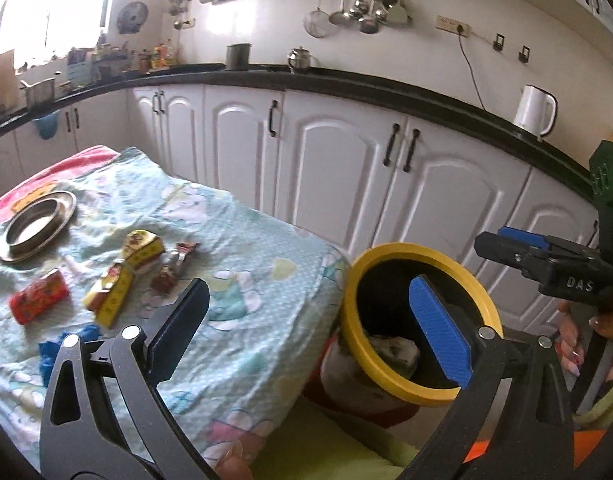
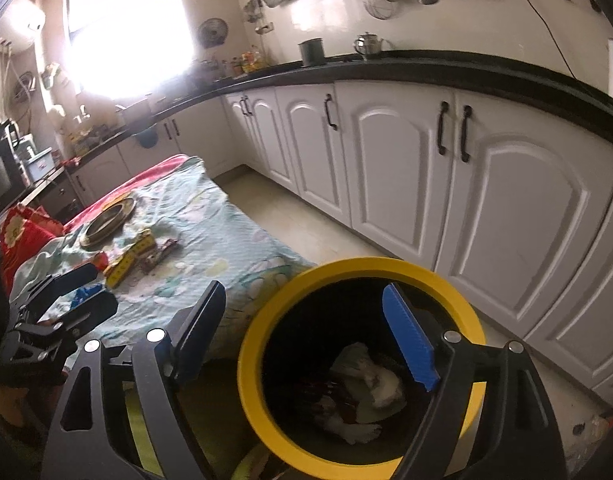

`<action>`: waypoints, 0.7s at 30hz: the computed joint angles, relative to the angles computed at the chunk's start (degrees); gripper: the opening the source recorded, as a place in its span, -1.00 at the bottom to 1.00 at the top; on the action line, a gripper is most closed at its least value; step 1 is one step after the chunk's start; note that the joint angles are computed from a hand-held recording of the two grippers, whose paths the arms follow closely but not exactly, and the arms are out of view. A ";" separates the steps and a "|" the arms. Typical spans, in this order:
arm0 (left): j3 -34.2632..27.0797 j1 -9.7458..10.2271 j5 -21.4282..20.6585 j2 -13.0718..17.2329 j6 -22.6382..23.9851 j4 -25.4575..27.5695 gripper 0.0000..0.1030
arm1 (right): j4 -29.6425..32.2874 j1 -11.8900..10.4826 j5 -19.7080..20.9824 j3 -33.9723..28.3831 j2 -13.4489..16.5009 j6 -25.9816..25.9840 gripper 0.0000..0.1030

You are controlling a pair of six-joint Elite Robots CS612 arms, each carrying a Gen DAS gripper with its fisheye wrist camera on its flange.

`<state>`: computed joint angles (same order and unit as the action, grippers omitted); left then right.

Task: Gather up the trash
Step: 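Move both tools back over the table toward the remaining trash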

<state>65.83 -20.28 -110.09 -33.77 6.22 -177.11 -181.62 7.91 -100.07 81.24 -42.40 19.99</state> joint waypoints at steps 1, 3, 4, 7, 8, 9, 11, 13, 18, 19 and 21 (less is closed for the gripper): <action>0.08 0.12 0.42 -0.03 -0.12 -0.49 0.79 | 0.09 0.11 0.15 -0.30 0.11 -0.33 0.53; 0.14 0.35 1.08 -0.03 -0.65 -1.57 0.79 | 0.15 0.44 0.32 -1.03 0.37 -1.05 0.53; 0.12 0.49 1.23 -0.03 -0.99 -1.90 0.79 | 0.12 0.55 0.54 -1.34 0.48 -1.30 0.53; 0.18 0.83 2.17 -0.06 -1.84 -3.16 0.79 | -0.08 0.96 0.92 -2.52 0.92 -1.94 0.53; 0.21 0.95 2.64 -0.06 -2.15 -3.65 0.79 | -0.05 1.06 1.00 -2.93 1.09 -2.03 0.53; 0.22 1.03 2.83 -0.07 -2.36 -3.87 0.79 | -0.05 1.17 1.29 -3.42 1.27 -2.20 0.53; 0.26 1.25 3.40 -0.07 -2.83 -4.52 0.79 | 0.11 1.44 1.83 -4.38 1.61 -2.64 0.53; 0.24 1.44 3.92 -0.04 -3.09 -5.13 0.79 | 0.36 1.72 2.22 -5.35 1.96 -3.14 0.54; 0.33 1.96 4.81 -0.04 -4.10 -6.32 0.79 | 1.16 2.32 3.00 -7.78 2.95 -4.48 0.54; 0.35 2.08 5.18 -0.03 -4.33 -6.58 0.79 | 1.41 2.42 3.01 -8.26 3.16 -4.70 0.54; 0.37 2.32 5.57 0.02 -4.83 -7.02 0.79 | 1.96 2.62 3.27 -9.25 3.59 -5.07 0.54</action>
